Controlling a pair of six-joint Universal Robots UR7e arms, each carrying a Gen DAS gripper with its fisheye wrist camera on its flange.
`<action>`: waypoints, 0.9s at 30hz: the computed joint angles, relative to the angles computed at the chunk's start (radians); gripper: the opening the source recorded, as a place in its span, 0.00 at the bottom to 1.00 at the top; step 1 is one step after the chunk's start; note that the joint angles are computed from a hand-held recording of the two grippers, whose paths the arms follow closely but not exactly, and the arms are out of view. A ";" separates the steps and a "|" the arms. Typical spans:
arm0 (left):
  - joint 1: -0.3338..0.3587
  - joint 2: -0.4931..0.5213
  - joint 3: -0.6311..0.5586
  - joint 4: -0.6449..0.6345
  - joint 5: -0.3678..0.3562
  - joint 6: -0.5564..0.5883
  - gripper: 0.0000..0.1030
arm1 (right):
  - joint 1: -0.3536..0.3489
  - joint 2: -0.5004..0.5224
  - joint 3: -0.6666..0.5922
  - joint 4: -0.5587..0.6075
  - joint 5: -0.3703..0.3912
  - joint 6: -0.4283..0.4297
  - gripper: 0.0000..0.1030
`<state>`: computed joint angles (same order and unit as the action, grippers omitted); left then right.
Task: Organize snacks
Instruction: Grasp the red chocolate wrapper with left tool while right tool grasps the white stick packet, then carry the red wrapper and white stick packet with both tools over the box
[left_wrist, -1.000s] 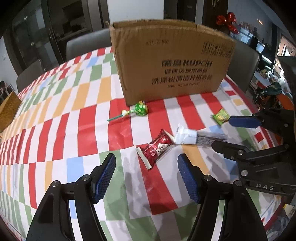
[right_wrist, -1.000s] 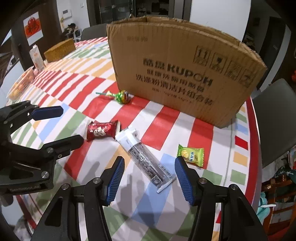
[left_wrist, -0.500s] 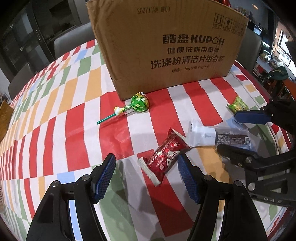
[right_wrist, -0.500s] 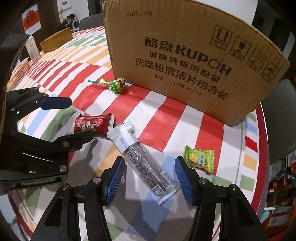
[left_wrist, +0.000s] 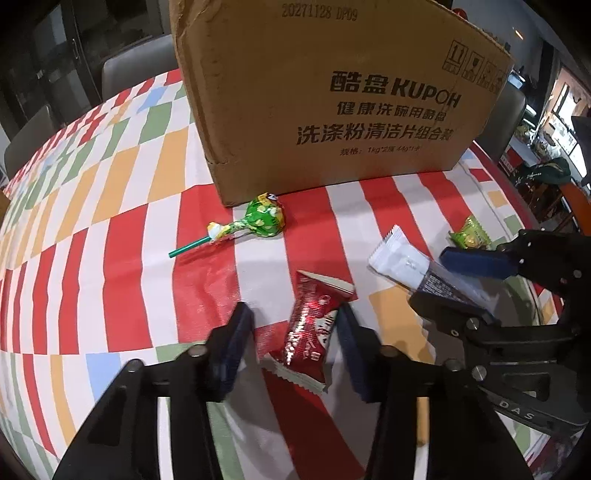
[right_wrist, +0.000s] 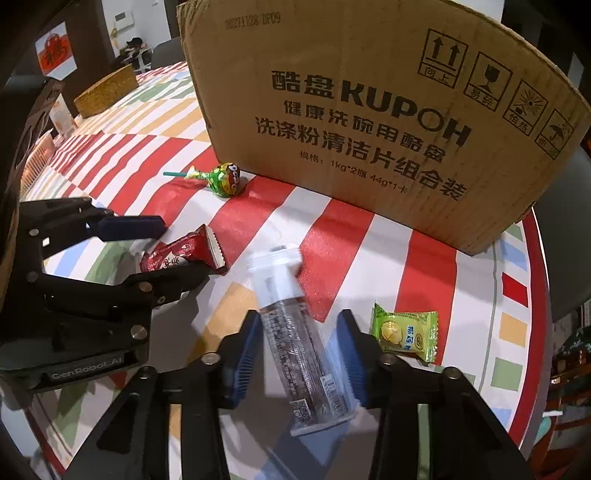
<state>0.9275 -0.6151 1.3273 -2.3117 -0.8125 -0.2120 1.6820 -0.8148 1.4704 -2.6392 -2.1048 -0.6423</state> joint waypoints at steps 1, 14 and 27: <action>-0.001 0.001 0.000 -0.001 -0.006 -0.003 0.34 | -0.001 -0.001 0.000 0.002 0.003 0.002 0.34; -0.035 -0.045 0.073 -0.053 -0.029 -0.087 0.22 | -0.001 -0.043 0.031 -0.008 0.051 0.021 0.21; -0.111 -0.110 0.144 -0.182 0.043 -0.063 0.22 | 0.031 -0.127 0.080 -0.094 0.116 0.008 0.21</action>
